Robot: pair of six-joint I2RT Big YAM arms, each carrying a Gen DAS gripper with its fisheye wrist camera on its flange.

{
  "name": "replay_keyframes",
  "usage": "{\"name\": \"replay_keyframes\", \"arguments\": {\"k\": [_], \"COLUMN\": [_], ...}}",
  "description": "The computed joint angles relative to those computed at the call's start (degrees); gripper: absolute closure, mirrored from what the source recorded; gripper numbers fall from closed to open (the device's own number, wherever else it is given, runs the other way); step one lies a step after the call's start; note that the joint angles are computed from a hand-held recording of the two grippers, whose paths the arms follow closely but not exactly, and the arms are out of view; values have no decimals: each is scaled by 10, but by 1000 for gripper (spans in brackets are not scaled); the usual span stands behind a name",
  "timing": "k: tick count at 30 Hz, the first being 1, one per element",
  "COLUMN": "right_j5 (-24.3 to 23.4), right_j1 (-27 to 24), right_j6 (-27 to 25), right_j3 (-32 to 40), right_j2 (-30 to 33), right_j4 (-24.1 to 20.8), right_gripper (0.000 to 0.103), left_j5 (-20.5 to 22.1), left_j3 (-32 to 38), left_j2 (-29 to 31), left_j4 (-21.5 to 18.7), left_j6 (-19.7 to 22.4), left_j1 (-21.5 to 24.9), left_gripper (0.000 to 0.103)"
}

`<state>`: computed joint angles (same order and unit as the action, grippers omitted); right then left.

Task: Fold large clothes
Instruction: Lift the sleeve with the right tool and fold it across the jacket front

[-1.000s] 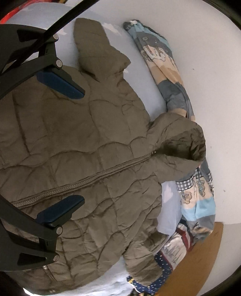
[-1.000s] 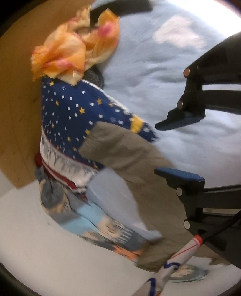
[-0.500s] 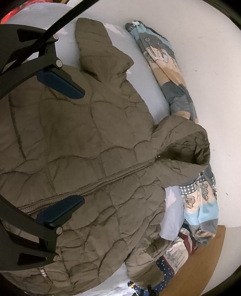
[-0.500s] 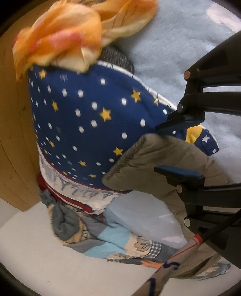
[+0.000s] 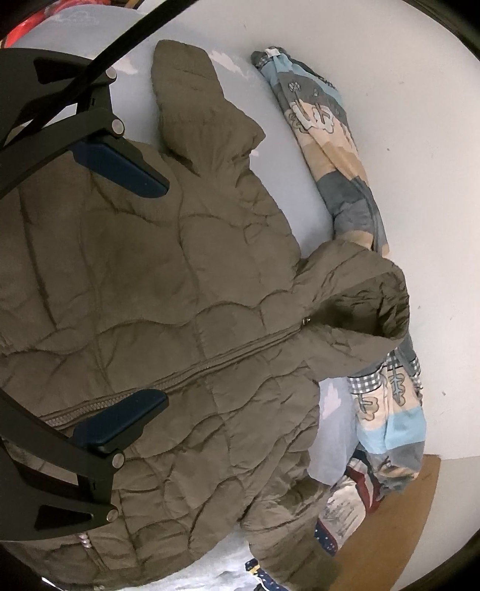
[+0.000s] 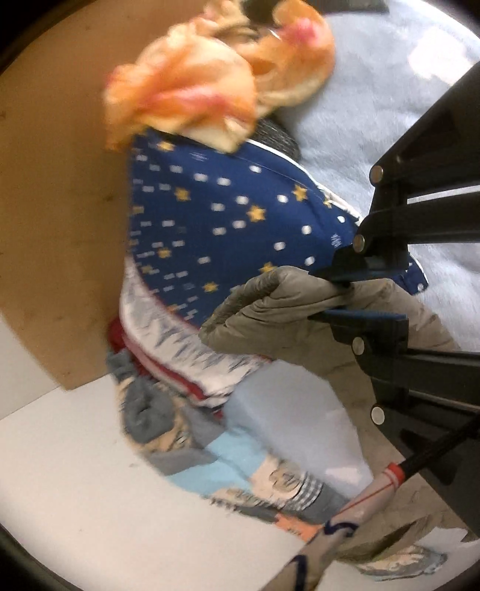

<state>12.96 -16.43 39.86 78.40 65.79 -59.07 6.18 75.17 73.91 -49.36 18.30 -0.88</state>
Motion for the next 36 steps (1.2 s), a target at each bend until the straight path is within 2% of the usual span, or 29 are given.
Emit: {"name": "replay_keyframes", "arguments": {"k": [4,9,15,20,26,31,36], "right_j5": [30,67,110,128,115,88,56], "right_j1": [41,124,257,357,435,476,503], "right_j6": [-4,0,1,1,-18,-20,-17], "right_j3": [73,161,295,379,429,453,468], "right_j2": [-3,1,62,131,210,276,346], "right_j4": [-35,-68,-106,-117,-105,-97,-92], "right_gripper": [89,89,89,89,89,89,89], "left_j5": [12,30,45,52,65,67,59], "left_j3": [5,17,28,36,54,70,77], "left_j2": [-6,-9,-9,-11,-2,12,19], "left_j4": [1,-8,-17,-14,-24,-38,-35], "left_j6": [-9,-23,-32,-41,-56,-64,-76], "left_j1": [13,34,62,90,126,153,173], "left_gripper": [0,0,0,0,0,0,0]}}
